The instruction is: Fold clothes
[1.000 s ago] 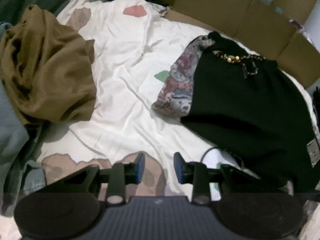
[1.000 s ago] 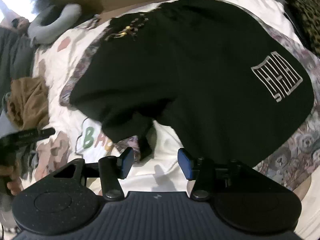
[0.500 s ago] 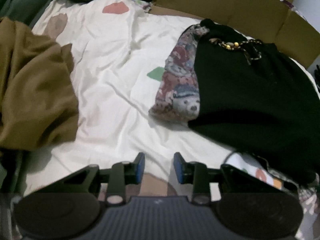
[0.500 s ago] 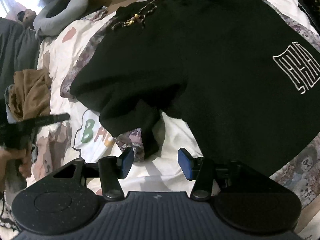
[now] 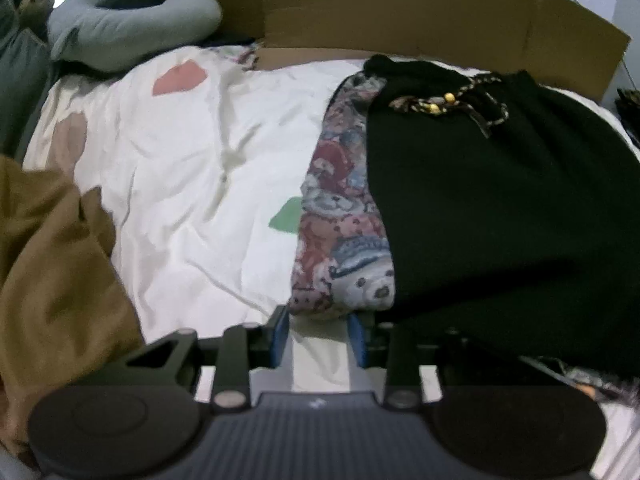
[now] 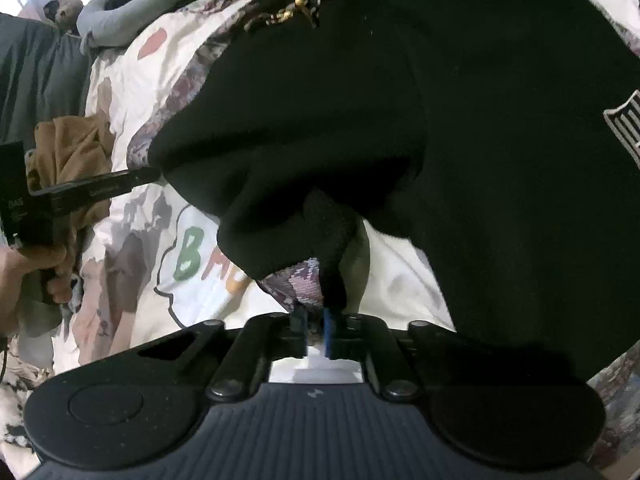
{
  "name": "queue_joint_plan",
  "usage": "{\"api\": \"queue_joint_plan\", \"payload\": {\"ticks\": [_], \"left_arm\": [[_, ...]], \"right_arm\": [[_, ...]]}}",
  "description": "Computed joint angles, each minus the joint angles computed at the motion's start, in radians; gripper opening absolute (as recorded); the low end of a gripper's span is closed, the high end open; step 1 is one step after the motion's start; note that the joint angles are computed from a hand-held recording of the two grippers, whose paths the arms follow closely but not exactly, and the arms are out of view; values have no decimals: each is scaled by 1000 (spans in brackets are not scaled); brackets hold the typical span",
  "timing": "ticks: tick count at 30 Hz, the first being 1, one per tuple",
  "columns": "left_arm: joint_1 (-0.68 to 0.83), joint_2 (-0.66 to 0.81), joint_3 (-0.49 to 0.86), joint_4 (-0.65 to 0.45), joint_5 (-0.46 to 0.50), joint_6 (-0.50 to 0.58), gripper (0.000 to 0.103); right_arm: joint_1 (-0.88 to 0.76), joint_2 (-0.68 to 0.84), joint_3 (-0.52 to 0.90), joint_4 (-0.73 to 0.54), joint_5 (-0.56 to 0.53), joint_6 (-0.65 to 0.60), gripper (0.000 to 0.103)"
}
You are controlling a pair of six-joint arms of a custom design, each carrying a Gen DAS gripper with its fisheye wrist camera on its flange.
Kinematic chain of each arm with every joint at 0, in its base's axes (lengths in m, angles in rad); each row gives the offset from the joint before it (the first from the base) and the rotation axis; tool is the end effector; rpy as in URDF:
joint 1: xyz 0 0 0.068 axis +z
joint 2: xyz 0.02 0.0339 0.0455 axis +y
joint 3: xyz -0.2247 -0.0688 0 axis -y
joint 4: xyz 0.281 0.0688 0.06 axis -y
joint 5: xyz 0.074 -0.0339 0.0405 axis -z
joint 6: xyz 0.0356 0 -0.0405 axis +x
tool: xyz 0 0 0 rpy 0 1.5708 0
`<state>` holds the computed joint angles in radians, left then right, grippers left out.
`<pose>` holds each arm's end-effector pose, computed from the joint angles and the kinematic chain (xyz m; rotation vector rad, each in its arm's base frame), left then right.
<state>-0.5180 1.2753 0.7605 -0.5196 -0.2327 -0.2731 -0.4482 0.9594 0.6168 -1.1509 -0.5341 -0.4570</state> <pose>0.2510 -0.1336 0.1489 0.2311 2.5510 0.0050 0.1736 -0.0634 0.1553 -0.0415 2.7707 0.6349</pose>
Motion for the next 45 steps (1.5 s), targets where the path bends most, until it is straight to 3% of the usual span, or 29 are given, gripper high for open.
{"api": "queue_joint_plan", "payload": {"ticks": [1,4,13,32,37,41,42,43,45], "left_arm": [[4,-2,3,0,3,9,12],[14,-23,11,-1,18,40,4],[42,37,202,-53,102,130,3],[96,495,622,-48,294,203,3],[73,570,684,-56,267,222,3],[54,610,725,-78,224,185,12],[54,603,721,-77,228,178,20],[53,593,717,-76,232,173,34],[58,547,683,-61,236,162,46]], "right_arm": [[-3,-6,4,-10,-3,-4,4],[-22,0,20,-33,-18,-8,3],[-57,3,80,-75,-59,-3,3],[-126,44,96,0,-71,58,2],[-139,46,75,7,-58,55,2],[-145,41,65,5,-50,51,2],[-148,43,66,1,-51,46,3],[-151,47,68,-6,-54,40,3],[-160,55,71,-17,-61,27,3]]}}
